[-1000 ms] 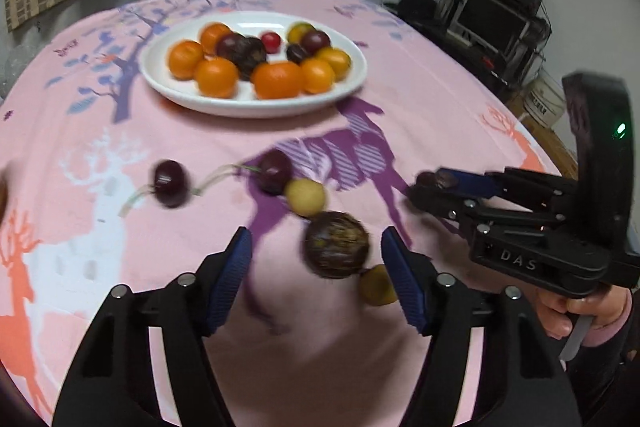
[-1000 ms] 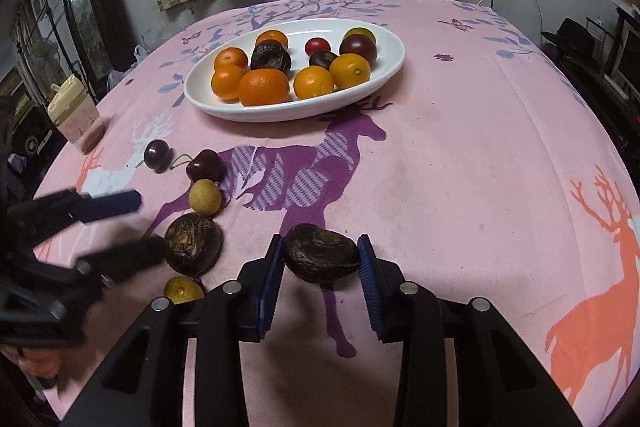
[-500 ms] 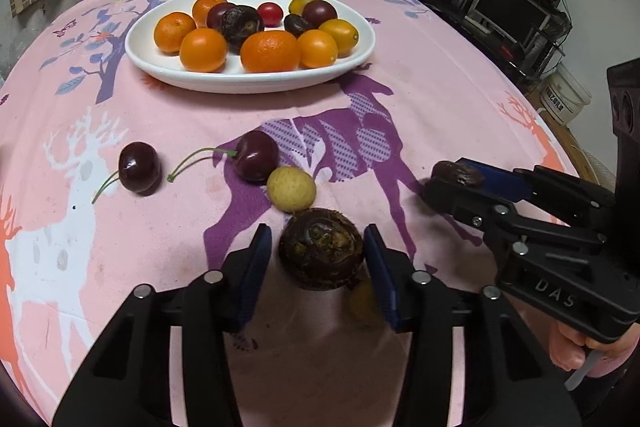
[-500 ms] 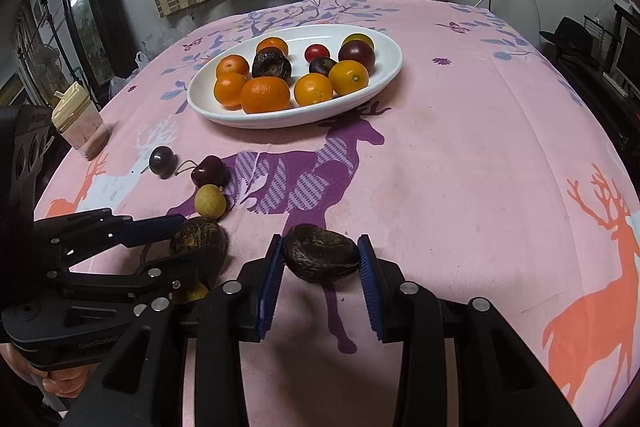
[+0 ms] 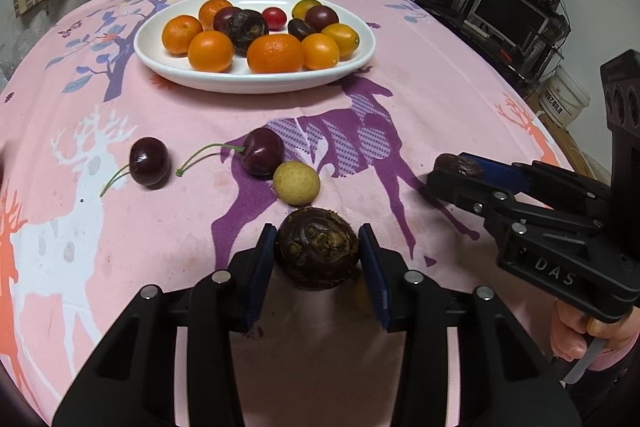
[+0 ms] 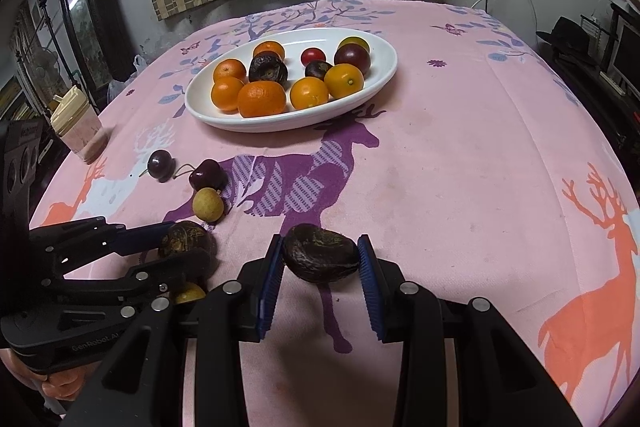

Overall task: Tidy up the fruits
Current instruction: 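Carry both dark fruits over the white plate and release them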

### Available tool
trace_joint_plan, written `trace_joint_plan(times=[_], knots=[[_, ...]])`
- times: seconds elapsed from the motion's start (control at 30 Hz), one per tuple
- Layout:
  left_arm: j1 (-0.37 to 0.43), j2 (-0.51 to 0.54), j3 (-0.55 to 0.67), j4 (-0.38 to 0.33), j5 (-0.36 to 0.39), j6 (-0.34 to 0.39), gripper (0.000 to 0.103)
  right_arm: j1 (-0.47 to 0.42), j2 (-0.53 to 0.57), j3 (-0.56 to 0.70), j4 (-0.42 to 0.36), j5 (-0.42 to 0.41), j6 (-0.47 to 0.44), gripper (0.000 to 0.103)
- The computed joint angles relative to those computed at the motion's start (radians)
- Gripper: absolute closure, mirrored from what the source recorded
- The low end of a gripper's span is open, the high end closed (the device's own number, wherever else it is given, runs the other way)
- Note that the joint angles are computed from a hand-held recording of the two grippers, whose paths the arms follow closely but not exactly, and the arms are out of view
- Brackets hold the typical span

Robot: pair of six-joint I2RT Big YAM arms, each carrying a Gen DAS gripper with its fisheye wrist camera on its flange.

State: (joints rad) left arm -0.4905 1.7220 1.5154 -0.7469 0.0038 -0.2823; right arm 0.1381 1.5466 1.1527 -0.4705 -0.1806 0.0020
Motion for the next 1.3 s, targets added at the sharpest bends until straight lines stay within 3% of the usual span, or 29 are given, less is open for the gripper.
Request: trace_joint_plan(times=[0.2,0.43,0.73,0.93,0.97,1.0,1.03,1.07,1.17,1.3], knots=[[0.011,-0.060,-0.040,0.048,-0.015,0.029,0.061,-0.006,-0.012,-0.010,0.011,-0.062,0.008,0.066],[0.081,-0.051,0.068,0.028,-0.023,0.089,0.061,0.000,-0.037,0.021,0.132,-0.118,0.037,0.066],[0.144,0.208,0.486,-0.081,-0.047,0.116,0.062,0.016,0.183,0.336,0.091,-0.045,0.049,0.066],[0.154,0.436,0.826,-0.230,-0.057,0.147,0.061,0.015,0.351,0.542,-0.010,-0.044,0.058,0.065],[0.155,0.474,0.883,-0.259,-0.064,0.154,0.056,0.015,0.366,0.562,-0.022,-0.042,0.057,0.064],[0.154,0.509,0.939,-0.292,-0.093,0.162,0.035,0.017,0.367,0.561,-0.025,-0.034,0.058,0.059],[0.150,0.522,0.956,-0.305,-0.144,0.161,0.022,0.018,0.363,0.557,-0.030,-0.027,0.059,0.050],[0.149,0.504,0.922,-0.288,-0.176,0.149,0.012,0.017,0.350,0.540,-0.022,-0.034,0.058,0.049],[0.155,0.374,0.700,-0.160,-0.139,0.160,0.011,0.017,0.275,0.440,0.027,-0.049,0.016,0.042],[0.151,0.181,0.397,-0.034,-0.184,0.153,0.005,0.014,0.155,0.269,0.067,-0.114,0.004,0.041]])
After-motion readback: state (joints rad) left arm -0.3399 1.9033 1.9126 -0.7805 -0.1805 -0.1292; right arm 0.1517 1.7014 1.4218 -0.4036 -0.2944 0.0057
